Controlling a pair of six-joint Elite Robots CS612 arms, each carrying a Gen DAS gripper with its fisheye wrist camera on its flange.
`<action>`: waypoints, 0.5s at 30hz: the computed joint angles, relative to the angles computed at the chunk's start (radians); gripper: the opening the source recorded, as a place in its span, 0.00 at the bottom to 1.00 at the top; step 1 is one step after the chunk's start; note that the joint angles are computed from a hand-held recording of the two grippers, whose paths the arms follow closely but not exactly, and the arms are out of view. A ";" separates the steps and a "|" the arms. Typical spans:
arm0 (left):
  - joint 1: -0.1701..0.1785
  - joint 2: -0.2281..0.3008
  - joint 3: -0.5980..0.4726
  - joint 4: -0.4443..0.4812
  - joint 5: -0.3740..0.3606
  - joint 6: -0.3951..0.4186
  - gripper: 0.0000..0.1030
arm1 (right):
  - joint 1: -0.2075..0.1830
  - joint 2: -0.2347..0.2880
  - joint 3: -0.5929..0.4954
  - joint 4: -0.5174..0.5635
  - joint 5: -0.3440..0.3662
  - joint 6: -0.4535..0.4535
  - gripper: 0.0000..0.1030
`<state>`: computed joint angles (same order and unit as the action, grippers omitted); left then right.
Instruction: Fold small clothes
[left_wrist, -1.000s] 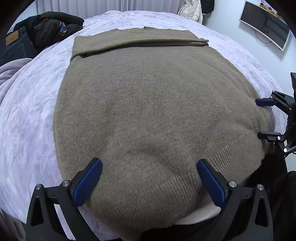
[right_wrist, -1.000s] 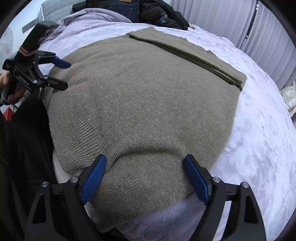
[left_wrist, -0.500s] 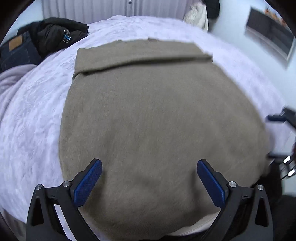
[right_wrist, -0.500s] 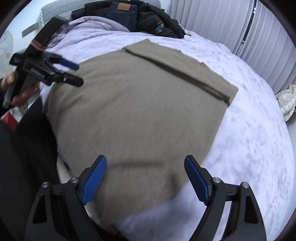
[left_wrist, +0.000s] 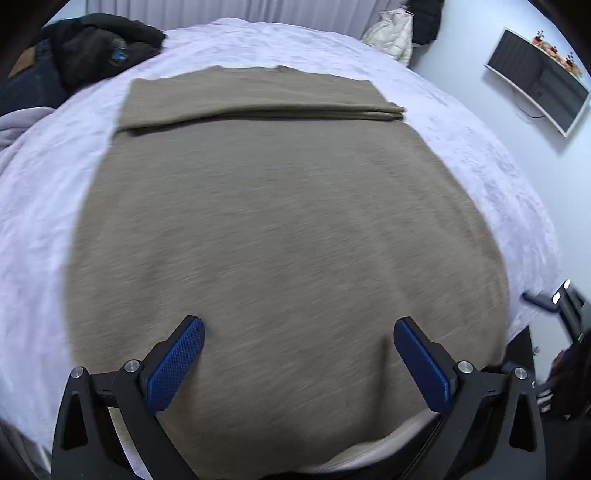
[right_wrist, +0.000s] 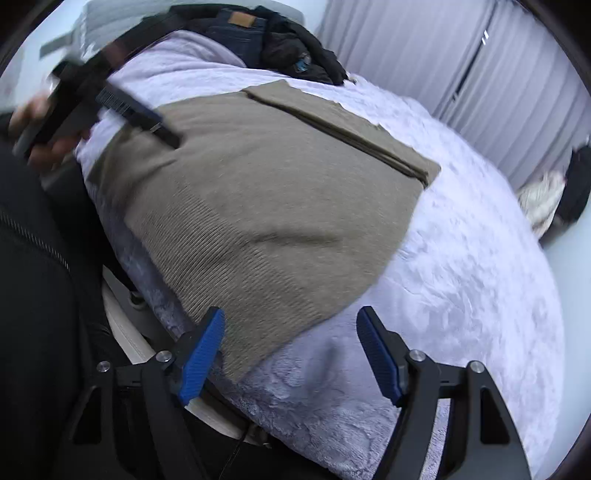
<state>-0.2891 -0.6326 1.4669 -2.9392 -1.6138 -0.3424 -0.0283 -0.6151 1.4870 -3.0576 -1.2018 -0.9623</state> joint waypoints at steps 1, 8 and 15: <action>-0.011 0.010 -0.021 0.019 0.027 0.022 1.00 | 0.009 0.006 0.012 -0.037 -0.027 -0.020 0.75; -0.035 0.011 -0.009 0.047 0.126 0.105 1.00 | 0.040 0.043 -0.050 -0.018 -0.177 0.058 0.75; -0.016 -0.051 0.083 -0.043 0.143 0.027 1.00 | 0.011 -0.011 -0.029 0.043 -0.090 -0.004 0.77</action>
